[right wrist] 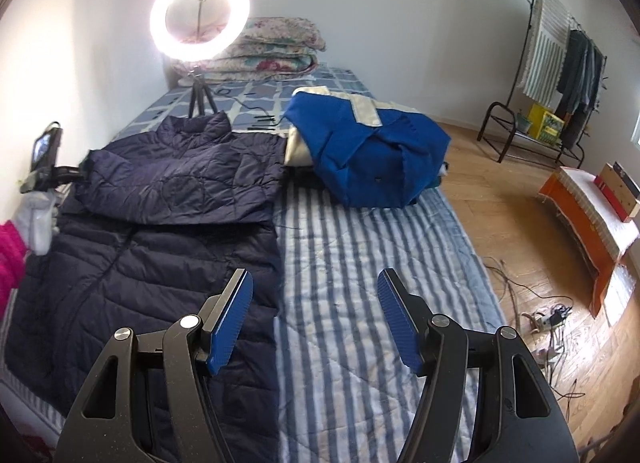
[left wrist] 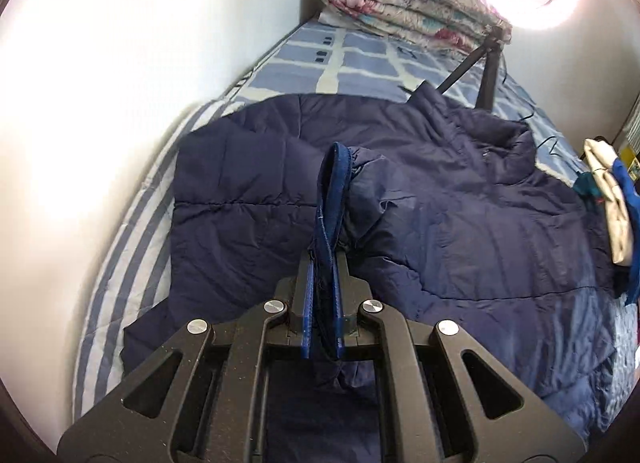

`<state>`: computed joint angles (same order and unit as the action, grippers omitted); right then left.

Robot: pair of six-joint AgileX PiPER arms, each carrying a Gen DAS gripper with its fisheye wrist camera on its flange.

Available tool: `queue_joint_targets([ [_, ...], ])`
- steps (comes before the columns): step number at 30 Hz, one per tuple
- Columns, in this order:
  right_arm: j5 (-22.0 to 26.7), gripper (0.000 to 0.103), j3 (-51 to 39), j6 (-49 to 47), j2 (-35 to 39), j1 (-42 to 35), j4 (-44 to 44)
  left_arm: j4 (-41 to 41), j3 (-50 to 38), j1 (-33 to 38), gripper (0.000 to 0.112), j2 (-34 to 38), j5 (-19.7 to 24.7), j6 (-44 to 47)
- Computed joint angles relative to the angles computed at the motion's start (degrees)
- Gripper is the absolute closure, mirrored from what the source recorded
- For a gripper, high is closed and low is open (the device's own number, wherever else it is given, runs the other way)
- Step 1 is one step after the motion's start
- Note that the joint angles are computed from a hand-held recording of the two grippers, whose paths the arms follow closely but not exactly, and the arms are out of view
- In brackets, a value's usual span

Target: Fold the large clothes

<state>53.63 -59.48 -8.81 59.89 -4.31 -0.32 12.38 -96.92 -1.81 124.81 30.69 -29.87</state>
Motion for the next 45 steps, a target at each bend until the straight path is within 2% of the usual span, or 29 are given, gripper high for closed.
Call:
queue_joint_targets([
  [4, -0.58, 0.039, 0.79, 5.1, 0.14, 5.56, -5.43, 0.65, -3.93, -0.2, 0.105, 3.43, 0.86, 0.43],
  [6, -0.54, 0.039, 1.05, 6.55, 0.41, 7.06, -6.69, 2.96, -8.16, -0.62, 0.103, 6.2, 4.97, -1.47],
  [8, -0.29, 0.039, 0.83, 6.45, 0.85, 6.92, -6.2, 7.32, -12.89, -1.43, 0.085, 8.76, 10.75, -4.97],
  [9, -0.18, 0.039, 0.68, 6.0, 0.94, 6.63, -5.53, 9.64, -14.02, -1.74, 0.066, 9.28, 12.99, -7.16],
  [10, -0.26, 0.039, 0.59, 6.02, 0.99, 6.74, -5.42, 11.7, -13.22, -1.98, 0.059, 8.72, 13.23, -9.3],
  [12, -0.33, 0.039, 0.67, 5.94, 0.45, 6.78, -5.63, 14.27, -9.74, -1.89, 0.059, 6.25, 12.4, -12.09],
  [16, -0.08, 0.039, 0.66, 0.43, -0.81, 3.09, 0.22, 17.59, 1.97, -2.0, 0.059, -3.7, 8.15, -12.99],
  [18, 0.23, 0.039, 0.77, -3.64, -1.86, 0.42, 4.46, 16.07, 8.43, -1.73, 0.059, -10.36, 5.83, -10.59],
  [20, 0.89, 0.039, 0.84, -7.2, -2.82, -1.48, 7.78, 15.22, 12.61, -1.8, 0.058, -15.76, 5.65, -8.6],
  [22, 1.89, 0.039, 1.01, -11.52, -4.02, -3.96, 12.13, 14.1, 17.9, -1.87, 0.05, -22.52, 5.47, -6.04],
  [24, 2.69, 0.039, 1.33, -15.13, -5.16, -6.15, 15.64, 12.23, 22.45, -2.17, 0.047, -29.01, 5.99, -3.31],
  [26, 3.32, 0.039, 1.72, -18.2, -6.12, -8.03, 18.06, 11.3, 27.07, -2.79, 0.047, -36.01, 7.49, -1.61],
  [27, 3.8, 0.035, 2.06, -20.26, -6.54, -9.47, 19.82, 9.84, 29.74, -3.08, 0.047, -40.29, 8.62, 0.16],
  [28, 4.28, 0.025, 2.42, -22.2, -6.72, -10.99, 21.51, 9.19, 31.72, -3.51, 0.047, -43.58, 9.6, 0.84],
  [29, 5.04, 0.022, 3.0, -24.69, -7.16, -13.03, 23.72, 8.54, 33.87, -4.12, 0.047, -47.36, 11.15, 1.61],
  [32, 6.4, 0.021, 4.94, -30.01, -8.25, -17.27, 27.19, 6.49, 39.73, -5.18, 0.039, -57.65, 15.6, 2.6],
  [35, 7.09, 0.021, 6.98, -32.93, -9.37, -19.52, 27.18, 5.06, 44.89, -6.8, 0.038, -66.54, 21.28, 2.15],
  [40, 8.83, 0.021, 11.16, -38.27, -10.98, -23.96, 28.46, 9.96, 53.22, -16.81, 0.038, -77.58, 31.12, -6.56],
  [43, 10.33, 0.021, 14.16, -41.81, -11.65, -27.34, 29.81, 8.06, 59.15, -17.79, 0.038, -82.63, 33.39, -7.95],
  [45, 12.6, 0.021, 15.75, -44.75, -11.0, -30.5, 31.01, 1.97, 62.88, -12.69, 0.038, -85.6, 32.54, -2.77],
])
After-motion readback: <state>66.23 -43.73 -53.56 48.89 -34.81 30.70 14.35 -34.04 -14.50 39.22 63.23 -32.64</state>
